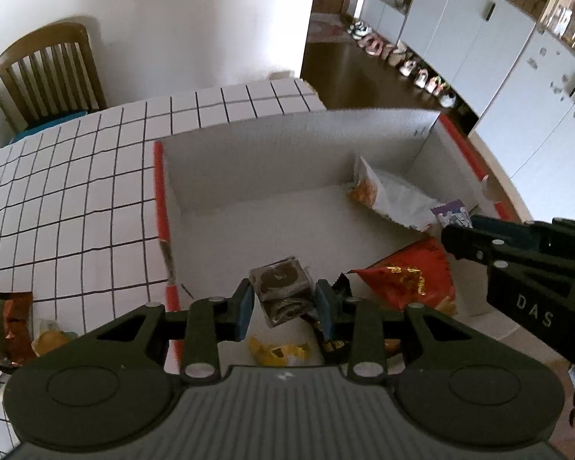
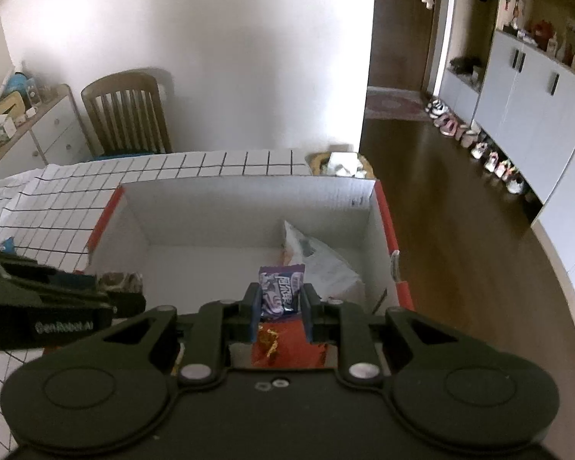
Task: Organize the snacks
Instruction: 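Carry the purple candy bar and brown square cake over the red box with both tools, then open both tools to drop the candy bar and square cake into the box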
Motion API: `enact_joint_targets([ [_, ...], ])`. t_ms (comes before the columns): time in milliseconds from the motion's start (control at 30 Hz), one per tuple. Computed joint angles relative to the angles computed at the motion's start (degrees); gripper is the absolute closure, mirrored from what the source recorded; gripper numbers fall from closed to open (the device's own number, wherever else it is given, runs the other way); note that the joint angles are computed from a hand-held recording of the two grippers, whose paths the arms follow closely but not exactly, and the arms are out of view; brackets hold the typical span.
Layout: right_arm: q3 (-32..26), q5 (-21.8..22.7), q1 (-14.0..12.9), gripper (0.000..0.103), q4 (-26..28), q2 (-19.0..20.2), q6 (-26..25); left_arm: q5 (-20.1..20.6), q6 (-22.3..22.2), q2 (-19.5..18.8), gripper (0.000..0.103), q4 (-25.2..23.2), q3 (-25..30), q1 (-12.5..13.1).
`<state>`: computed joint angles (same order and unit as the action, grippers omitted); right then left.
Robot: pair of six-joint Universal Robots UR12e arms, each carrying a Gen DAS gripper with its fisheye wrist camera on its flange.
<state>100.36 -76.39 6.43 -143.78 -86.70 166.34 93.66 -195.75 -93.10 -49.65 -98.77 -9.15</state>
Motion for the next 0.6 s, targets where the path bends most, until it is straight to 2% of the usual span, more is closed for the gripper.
enact_joint_targets([
  [200, -1.2, 1.1, -0.2, 0.083, 3.1, 1.6, -2.1, 2.3, 0.2, -2.0, 0.069, -1.6, 1.0, -0.7],
  [600, -1.7, 1.1, -0.2, 0.081, 6.3, 2.5, -3.2, 1.9, -1.7, -3.6, 0.069, -3.6, 1.9, -1.0],
])
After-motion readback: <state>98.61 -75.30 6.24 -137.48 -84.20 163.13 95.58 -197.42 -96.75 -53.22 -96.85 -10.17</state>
